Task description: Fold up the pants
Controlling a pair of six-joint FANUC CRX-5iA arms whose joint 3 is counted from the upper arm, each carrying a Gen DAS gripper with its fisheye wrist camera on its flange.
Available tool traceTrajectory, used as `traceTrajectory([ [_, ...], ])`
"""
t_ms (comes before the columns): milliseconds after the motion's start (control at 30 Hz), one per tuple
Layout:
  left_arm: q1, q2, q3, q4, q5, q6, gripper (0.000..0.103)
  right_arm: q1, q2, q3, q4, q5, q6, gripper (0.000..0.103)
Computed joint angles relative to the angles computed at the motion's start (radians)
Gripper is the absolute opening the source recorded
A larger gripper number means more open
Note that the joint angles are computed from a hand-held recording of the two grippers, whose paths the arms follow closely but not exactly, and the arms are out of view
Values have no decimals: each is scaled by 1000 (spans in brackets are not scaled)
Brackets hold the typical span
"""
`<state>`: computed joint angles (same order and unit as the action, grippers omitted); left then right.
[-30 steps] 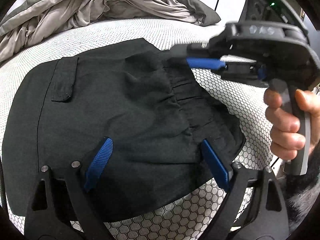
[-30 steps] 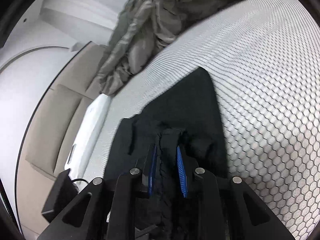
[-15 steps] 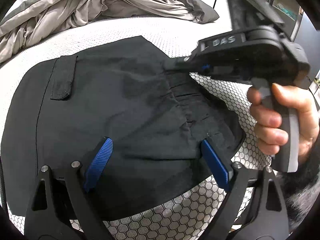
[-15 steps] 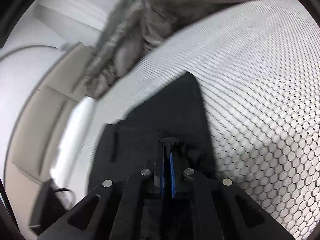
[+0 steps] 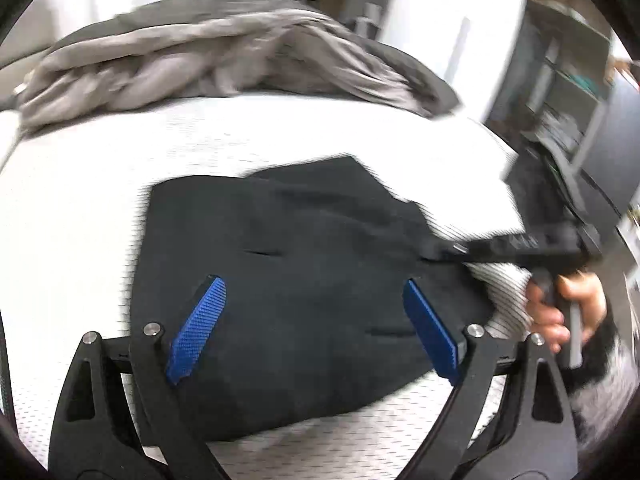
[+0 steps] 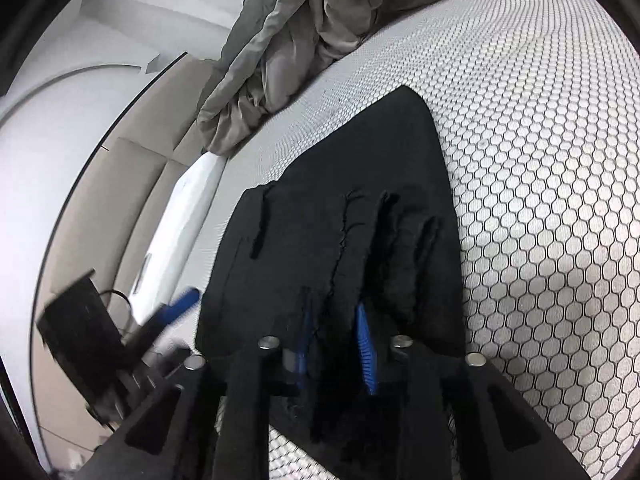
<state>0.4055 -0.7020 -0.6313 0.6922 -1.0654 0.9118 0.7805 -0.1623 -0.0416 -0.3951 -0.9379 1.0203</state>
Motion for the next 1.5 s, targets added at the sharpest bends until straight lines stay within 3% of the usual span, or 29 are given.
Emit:
traceTrajectory([
  [100, 135, -4, -12, 14, -40, -3, 89, 20, -9, 1, 34, 5, -16, 4],
  [267, 277, 2, -22, 3, -91, -35, 89, 106, -3, -25, 259, -70, -163, 10],
  [367, 310, 35, -16, -26, -114, 6, 89, 87, -22, -26, 215, -44, -148, 21],
  [433, 319, 69, -17, -30, -130, 33, 88, 98, -64, -64, 257, 3, -182, 35],
  [500, 321, 96, -15, -31, -148, 34, 80, 107, -74, -81, 284, 12, -199, 36],
  [567, 308, 117, -12, -29, -155, 26, 72, 90, -41, -53, 228, -28, -162, 35],
  [600, 305, 119, -16, -16, -155, 12, 62, 98, -29, -51, 239, -39, -164, 35],
  [633, 298, 118, -19, -8, -157, 6, 46, 114, -23, -58, 275, -35, -175, 30],
  [733, 280, 116, -12, -22, -156, 0, 43, 129, -55, -82, 303, 3, -179, 16],
  [800, 266, 117, -8, -40, -147, 6, 43, 131, -66, -84, 318, -9, -169, 16],
  [867, 254, 130, -3, -49, -146, 10, 44, 139, -33, -67, 358, -91, -181, 18],
  [967, 264, 140, 8, -53, -165, 25, 53, 109, -48, -70, 304, -92, -169, 25],
  [1033, 291, 143, 4, -38, -192, 11, 55, 93, -84, -90, 286, -50, -176, 48],
  [1100, 305, 150, 0, -27, -206, -4, 55, 101, -110, -123, 335, -16, -221, 54],
  [1167, 314, 147, -5, -22, -214, -19, 55, 78, -100, -116, 295, -12, -213, 54],
  [1233, 313, 146, -10, -8, -219, -31, 42, 10, -85, -96, 137, -16, -139, 54],
  [1300, 315, 132, -10, -15, -224, -30, 41, -68, -79, -86, -46, 1, -65, 56],
  [1367, 305, 127, -4, -28, -217, -26, 41, -104, -99, -92, -125, 16, -42, 58],
  [1433, 298, 129, 1, -35, -214, -23, 41, -89, -94, -82, -98, 10, -61, 59],
  [1500, 289, 130, 5, -42, -208, -20, 40, -30, -69, -60, 11, -34, -71, 58],
])
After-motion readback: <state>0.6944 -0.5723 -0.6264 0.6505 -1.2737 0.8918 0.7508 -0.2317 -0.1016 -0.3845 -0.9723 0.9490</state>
